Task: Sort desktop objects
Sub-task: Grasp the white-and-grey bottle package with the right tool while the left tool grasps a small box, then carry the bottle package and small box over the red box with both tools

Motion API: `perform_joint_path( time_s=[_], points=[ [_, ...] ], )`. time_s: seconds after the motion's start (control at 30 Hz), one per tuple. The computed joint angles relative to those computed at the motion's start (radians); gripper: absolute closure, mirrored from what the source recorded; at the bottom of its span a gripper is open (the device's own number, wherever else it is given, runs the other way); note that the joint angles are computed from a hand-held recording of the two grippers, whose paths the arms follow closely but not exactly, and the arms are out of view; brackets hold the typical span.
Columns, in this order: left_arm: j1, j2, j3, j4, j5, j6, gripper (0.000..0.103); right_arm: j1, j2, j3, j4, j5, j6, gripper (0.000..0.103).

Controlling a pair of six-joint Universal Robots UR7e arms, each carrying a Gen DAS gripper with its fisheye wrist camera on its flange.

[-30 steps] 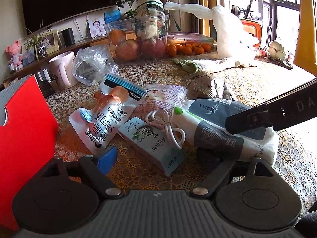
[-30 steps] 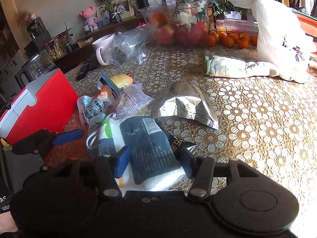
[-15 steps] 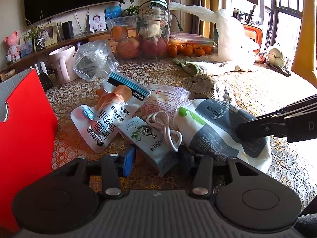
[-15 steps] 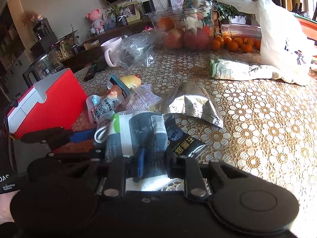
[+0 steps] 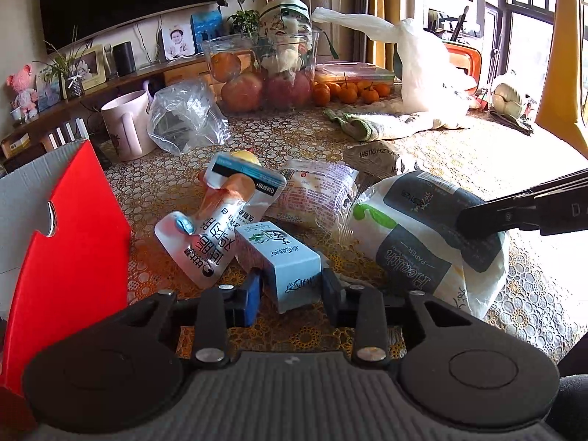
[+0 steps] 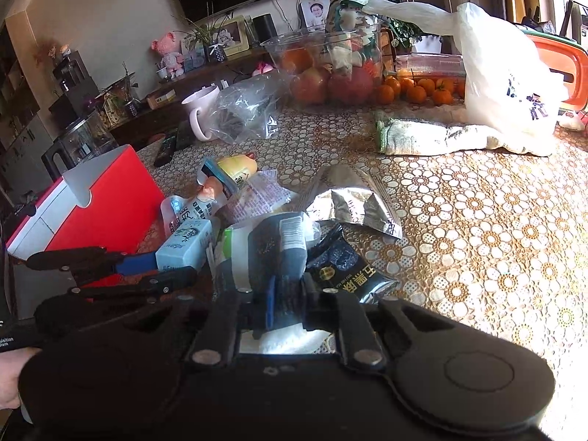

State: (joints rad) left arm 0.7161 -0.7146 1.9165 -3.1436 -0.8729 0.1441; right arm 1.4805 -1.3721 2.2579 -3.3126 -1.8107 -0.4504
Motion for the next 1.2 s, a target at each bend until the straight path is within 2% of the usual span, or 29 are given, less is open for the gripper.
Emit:
perform_joint_path(
  time_s=[0.6, 1.2],
  points=[
    [-0.034, -0.112, 0.095, -0.03, -0.059, -0.076, 0.075, 0.037, -0.016, 0.019, -0.037, -0.012, 0.017, 0.092],
    [-0.035, -0.182, 0.119, -0.026, -0.099, -0.143, 0.078, 0.086, -0.019, 0.013, -0.048, -0.051, 0.019, 0.092]
  ],
)
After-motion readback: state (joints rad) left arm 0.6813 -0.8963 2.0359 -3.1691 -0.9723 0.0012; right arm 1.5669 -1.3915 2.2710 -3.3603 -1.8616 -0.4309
